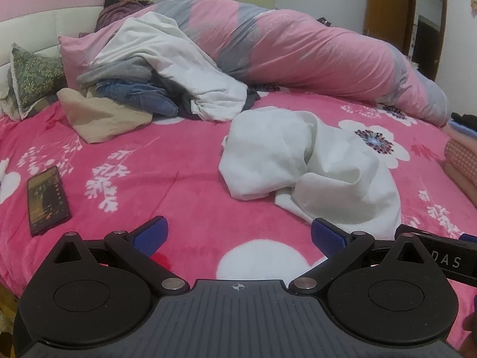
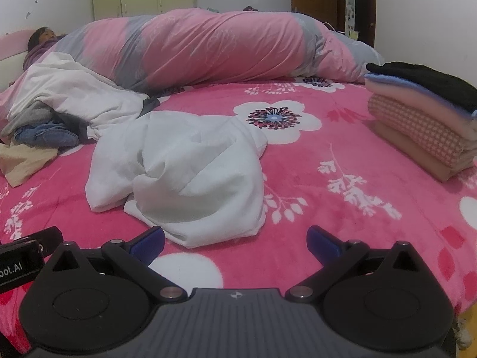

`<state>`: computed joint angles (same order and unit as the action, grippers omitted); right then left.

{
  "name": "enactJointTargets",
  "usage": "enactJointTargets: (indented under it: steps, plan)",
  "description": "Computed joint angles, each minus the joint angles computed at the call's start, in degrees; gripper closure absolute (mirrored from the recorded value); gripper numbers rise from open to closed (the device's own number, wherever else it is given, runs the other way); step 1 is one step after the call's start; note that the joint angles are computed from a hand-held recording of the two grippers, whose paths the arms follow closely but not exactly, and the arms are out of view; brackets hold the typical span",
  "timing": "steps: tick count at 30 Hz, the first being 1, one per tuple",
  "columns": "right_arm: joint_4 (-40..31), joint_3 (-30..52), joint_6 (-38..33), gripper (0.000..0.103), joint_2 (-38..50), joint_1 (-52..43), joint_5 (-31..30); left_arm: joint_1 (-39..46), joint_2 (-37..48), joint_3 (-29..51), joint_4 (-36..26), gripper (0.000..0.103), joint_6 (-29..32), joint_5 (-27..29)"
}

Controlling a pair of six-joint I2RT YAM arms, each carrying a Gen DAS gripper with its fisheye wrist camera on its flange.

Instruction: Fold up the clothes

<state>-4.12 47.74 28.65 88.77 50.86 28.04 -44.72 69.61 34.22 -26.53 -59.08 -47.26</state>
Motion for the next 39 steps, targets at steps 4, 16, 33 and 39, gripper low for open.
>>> enactJointTargets:
  steps: [4,16,33,39]
  plan:
    - [2.95,-0.58,-0.72,0.0,0.96,-1.16,-0.94,2.04,0.44,-1.34,5.15,0.0,3.24,1.19]
    - [27.78,-5.96,-15.51,0.0,7.85,-7.31,-6.88,15.9,5.92,-8.07,29.81,0.0,17.0,9.69]
    - [26.75,17.72,-23.22,0.045,30.69,-17.04,-29.06,31.71,33.9,4.68,52.54,0.055,29.92,23.73]
    - [33.83,9.07,-22.37,0.096,24.98,-18.05,-28.49,29.8,30.95,2.08,51.43,0.098,28.33,25.79]
